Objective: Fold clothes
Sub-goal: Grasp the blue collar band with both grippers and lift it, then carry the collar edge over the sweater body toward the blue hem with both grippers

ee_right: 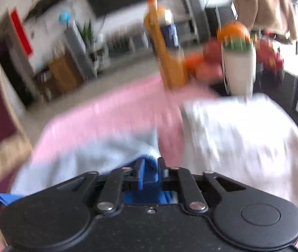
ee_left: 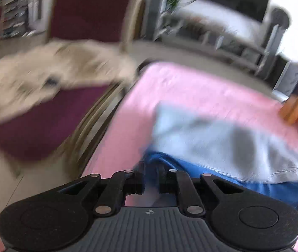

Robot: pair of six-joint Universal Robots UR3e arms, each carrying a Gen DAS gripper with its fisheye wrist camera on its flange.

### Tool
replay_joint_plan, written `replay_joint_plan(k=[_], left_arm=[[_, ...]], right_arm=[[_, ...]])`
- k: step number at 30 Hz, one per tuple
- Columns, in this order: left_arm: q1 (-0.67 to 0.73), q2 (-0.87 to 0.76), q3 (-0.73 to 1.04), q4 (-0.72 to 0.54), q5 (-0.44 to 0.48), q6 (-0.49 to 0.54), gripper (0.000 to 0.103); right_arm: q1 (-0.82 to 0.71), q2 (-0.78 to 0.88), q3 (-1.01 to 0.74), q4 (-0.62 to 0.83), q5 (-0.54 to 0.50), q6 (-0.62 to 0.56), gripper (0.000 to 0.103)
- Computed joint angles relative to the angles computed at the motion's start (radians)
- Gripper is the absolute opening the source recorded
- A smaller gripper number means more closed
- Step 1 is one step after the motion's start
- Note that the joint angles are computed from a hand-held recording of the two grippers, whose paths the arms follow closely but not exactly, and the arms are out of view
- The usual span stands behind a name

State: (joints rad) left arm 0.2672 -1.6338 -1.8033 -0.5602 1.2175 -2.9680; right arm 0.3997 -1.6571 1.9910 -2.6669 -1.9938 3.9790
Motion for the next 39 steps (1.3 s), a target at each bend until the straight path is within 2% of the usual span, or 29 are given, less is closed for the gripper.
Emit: replay_joint_plan(k=[2,3,5,7,10,13,17,22,24,28,31,32,33,34,35,39], left_arm=[[0.048,0.066,-0.050,-0.018,-0.034,0.005,0.011],[0.063,0.084,-0.056,-0.011,-0.055,0.005,0.017],[0.060,0.093,-0.043,0.010,-0.063,-0.002,0.024],[0.021,0.074,0.002,0.013,-0.046,-0.018,0.024],[-0.028,0.028,0.031,0.030,-0.010,-0.027,0.025],[-0.055,0.013,0.008,0.026,0.012,-0.023,0.025],[-0.089,-0.037,0.032,0.010,0.031,0.014,0.025],[-0.153,-0.131,0.123,0.041,0.057,0.040,0.025],[-0.191,-0.184,0.158,0.084,0.100,0.048,0.030],[-0.217,-0.275,0.217,0.081,0.164,0.000,0.027],[-0.141,-0.247,0.222,0.005,0.043,-0.052,0.029],[-0.106,-0.230,0.215,-0.002,-0.006,-0.072,0.034],[-0.069,-0.214,0.200,0.012,-0.047,-0.105,0.048],[-0.033,-0.200,0.188,0.025,-0.088,-0.140,0.053],[-0.003,-0.196,0.189,0.018,-0.120,-0.174,0.054],[0.041,-0.272,0.313,-0.176,-0.177,-0.246,0.052]], right_arm=[[-0.010,-0.073,0.078,0.001,0.039,0.081,0.024],[-0.020,-0.095,0.103,-0.044,0.044,0.094,0.028],[-0.040,-0.135,0.149,-0.133,0.054,0.120,0.044],[-0.034,-0.112,0.114,-0.135,0.027,0.097,0.047],[-0.042,-0.046,0.123,-0.250,0.055,0.050,0.048],[-0.024,0.028,0.120,-0.285,0.049,0.067,0.048],[-0.048,0.013,0.155,-0.293,0.090,0.106,0.048],[-0.199,0.007,0.221,-0.342,0.308,0.177,0.046],[-0.260,0.024,0.234,-0.346,0.403,0.205,0.046],[-0.278,0.058,0.227,-0.346,0.432,0.213,0.046],[-0.264,0.072,0.211,-0.333,0.409,0.208,0.048],[-0.264,0.074,0.212,-0.338,0.407,0.210,0.048],[-0.263,0.076,0.213,-0.343,0.406,0.211,0.049],[-0.262,0.078,0.214,-0.349,0.405,0.212,0.050],[-0.262,0.079,0.215,-0.354,0.404,0.213,0.051],[-0.259,0.087,0.220,-0.376,0.398,0.218,0.054]])
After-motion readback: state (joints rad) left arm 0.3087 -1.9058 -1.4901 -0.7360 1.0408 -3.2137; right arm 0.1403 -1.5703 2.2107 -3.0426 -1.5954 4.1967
